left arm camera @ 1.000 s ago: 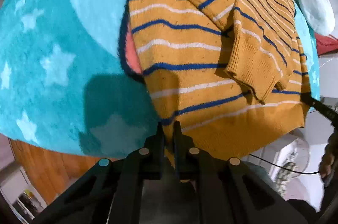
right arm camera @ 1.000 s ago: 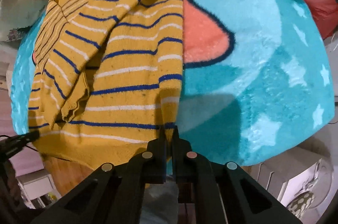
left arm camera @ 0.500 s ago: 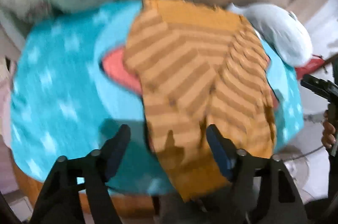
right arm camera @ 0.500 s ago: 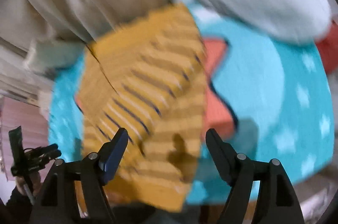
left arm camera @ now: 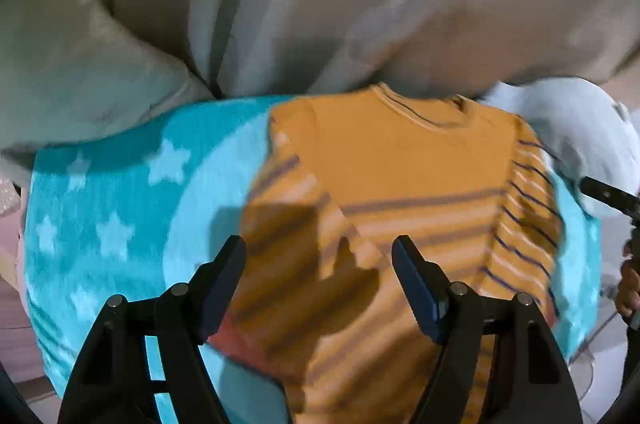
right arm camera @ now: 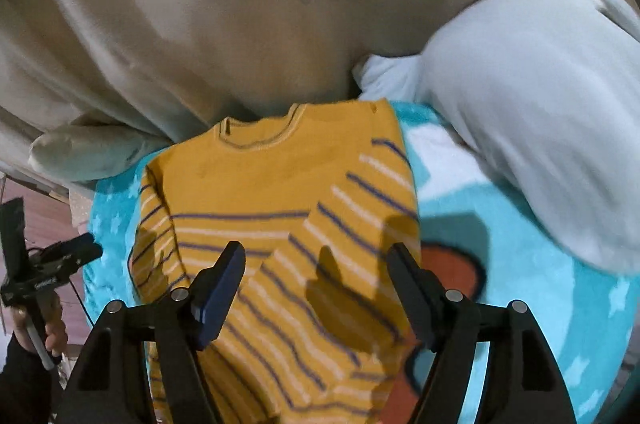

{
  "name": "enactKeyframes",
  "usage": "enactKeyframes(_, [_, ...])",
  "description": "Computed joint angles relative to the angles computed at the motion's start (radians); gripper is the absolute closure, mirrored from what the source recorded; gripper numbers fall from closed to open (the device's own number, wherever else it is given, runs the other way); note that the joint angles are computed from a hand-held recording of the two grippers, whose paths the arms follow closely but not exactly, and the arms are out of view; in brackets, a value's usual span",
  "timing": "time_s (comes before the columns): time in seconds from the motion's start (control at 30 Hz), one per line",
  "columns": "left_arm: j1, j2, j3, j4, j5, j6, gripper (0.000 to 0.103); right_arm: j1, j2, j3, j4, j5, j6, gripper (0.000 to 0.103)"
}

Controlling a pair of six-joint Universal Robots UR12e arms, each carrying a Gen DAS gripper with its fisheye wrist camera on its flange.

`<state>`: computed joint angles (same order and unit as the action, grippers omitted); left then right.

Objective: Fold small clothes
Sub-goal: 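Grasp the collar with the left gripper while the right gripper grasps the collar too, folding toward the hem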

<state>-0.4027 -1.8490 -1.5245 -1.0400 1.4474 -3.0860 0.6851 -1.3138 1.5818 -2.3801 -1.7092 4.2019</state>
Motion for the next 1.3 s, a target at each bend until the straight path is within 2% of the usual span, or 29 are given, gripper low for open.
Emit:
enactKeyframes(0.13, [0.005,-0.078,0.067,0.004,0.005,-0.012,0.028,-0.044,0.018,-0.004,0.021,0.018,-0.026,0.036])
enactKeyframes(0.27, [0.014,-0.126,0.103,0.018,-0.023,-0.047,0.029,-0.088,0.035,0.018,-0.028,0.039,-0.052,0.040])
enactKeyframes(0.33, [0.011,-0.147,0.118,0.021,-0.029,-0.029,0.029,-0.105,0.047,0.019,-0.035,0.060,-0.062,0.041])
enactKeyframes(0.37, [0.008,-0.157,0.125,0.021,-0.025,-0.015,0.029,-0.113,0.062,0.005,-0.006,0.060,-0.075,0.042])
enactKeyframes(0.43, [0.001,-0.178,0.136,0.021,0.008,-0.023,0.033,-0.121,0.082,-0.022,0.049,0.043,-0.104,0.047])
enactKeyframes(0.5, [0.001,-0.193,0.150,0.000,0.001,-0.039,0.042,-0.127,0.094,-0.031,0.055,0.043,-0.115,0.054])
enactKeyframes(0.67, [-0.005,-0.219,0.171,-0.009,-0.001,-0.044,0.043,-0.138,0.110,-0.036,0.032,0.039,-0.126,0.067])
enactKeyframes(0.73, [-0.009,-0.227,0.177,-0.007,0.014,-0.047,0.055,-0.142,0.112,-0.033,0.026,0.049,-0.119,0.080])
enactKeyframes(0.77, [-0.014,-0.228,0.173,0.012,0.032,-0.043,0.065,-0.143,0.114,-0.035,0.031,0.049,-0.122,0.082])
enactKeyframes(0.8, [-0.014,-0.227,0.171,0.031,0.024,-0.033,0.083,-0.142,0.116,-0.039,0.034,0.042,-0.127,0.085])
enactKeyframes(0.83, [-0.015,-0.226,0.170,0.035,0.010,-0.025,0.088,-0.142,0.117,-0.038,0.029,0.042,-0.128,0.088])
enactKeyframes(0.97, [-0.023,-0.201,0.147,0.071,0.030,-0.007,0.092,-0.135,0.102,-0.024,-0.020,0.021,-0.123,0.093])
enactKeyframes(1.07, [-0.006,-0.152,0.116,0.094,-0.033,-0.024,0.092,-0.114,0.067,-0.004,-0.076,-0.018,-0.109,0.094])
enactKeyframes(1.17, [0.014,-0.075,0.067,0.118,-0.092,-0.032,0.093,-0.080,0.023,0.015,-0.131,-0.057,-0.097,0.094])
enactKeyframes(1.23, [0.026,-0.008,0.023,0.125,-0.112,-0.019,0.093,-0.054,0.003,0.014,-0.131,-0.082,-0.094,0.094])
enactKeyframes(1.3, [0.041,0.054,-0.020,0.124,-0.147,-0.005,0.093,-0.015,-0.028,0.027,-0.166,-0.096,-0.074,0.094])
